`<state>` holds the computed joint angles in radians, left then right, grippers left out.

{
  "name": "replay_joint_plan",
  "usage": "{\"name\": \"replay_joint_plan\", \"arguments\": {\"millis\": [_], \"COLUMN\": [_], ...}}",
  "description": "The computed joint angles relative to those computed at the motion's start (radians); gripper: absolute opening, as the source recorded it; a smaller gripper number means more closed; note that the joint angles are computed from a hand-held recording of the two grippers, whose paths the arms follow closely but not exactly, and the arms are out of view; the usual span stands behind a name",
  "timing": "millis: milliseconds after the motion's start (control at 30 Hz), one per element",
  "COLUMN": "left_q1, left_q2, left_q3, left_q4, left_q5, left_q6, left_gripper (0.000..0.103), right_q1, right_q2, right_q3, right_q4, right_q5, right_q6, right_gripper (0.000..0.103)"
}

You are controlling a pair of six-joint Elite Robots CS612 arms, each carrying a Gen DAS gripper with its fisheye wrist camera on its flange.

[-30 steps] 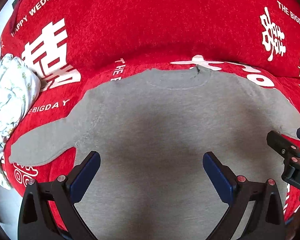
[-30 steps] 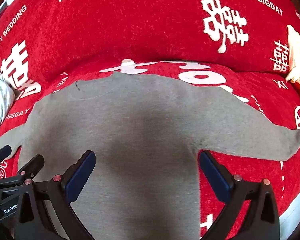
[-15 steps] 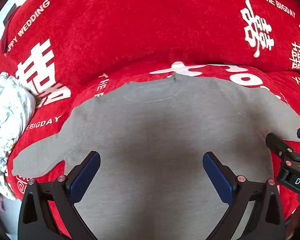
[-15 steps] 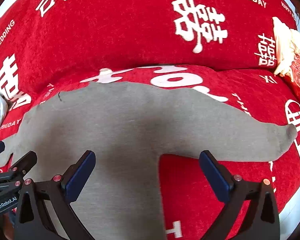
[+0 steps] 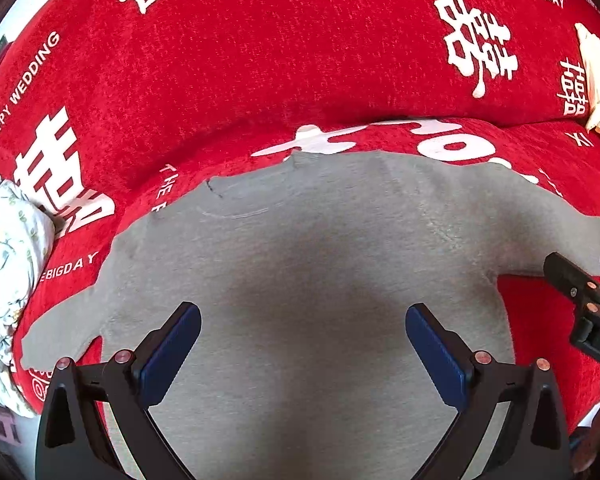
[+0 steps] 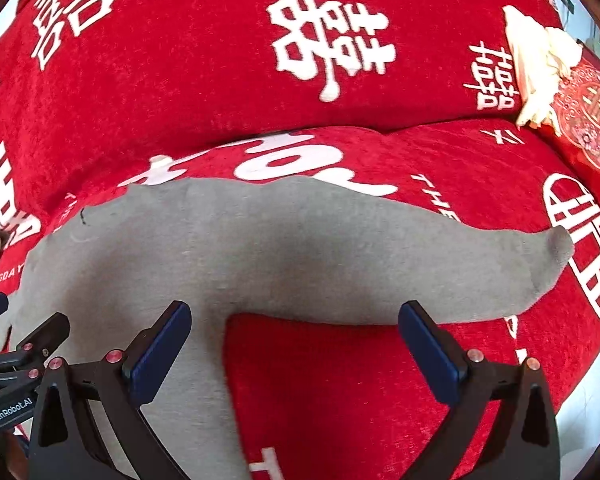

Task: Fold small clothes
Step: 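Move the right tool along a sleeve and grasp its cuff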

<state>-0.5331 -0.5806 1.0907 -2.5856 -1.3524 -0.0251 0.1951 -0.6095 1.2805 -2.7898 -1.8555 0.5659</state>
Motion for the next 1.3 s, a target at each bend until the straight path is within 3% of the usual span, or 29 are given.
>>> {"name": "replay_joint_plan", "arguments": {"millis": [833,1300], "left_q1": [-0.068,-0.089], "left_q2": [0.043,0.082], "left_q3": [-0.078,-0.14], "left_q4": [0.047,0.088], "left_q5": [-0.023,-0.034], "left_q6": [0.039,0.046], "left_gripper": [0.103,0.103], "right_q1": [-0.082,-0.128], "right_q2": [-0.073,-0.094], "right_q3": [0.17,0.263], "right_q4": [-0.079,-0.122], "right_q5": [-0.054,-0.044], "right_q6": [0.092,0.168], "right_gripper": [0.103,0.103]}}
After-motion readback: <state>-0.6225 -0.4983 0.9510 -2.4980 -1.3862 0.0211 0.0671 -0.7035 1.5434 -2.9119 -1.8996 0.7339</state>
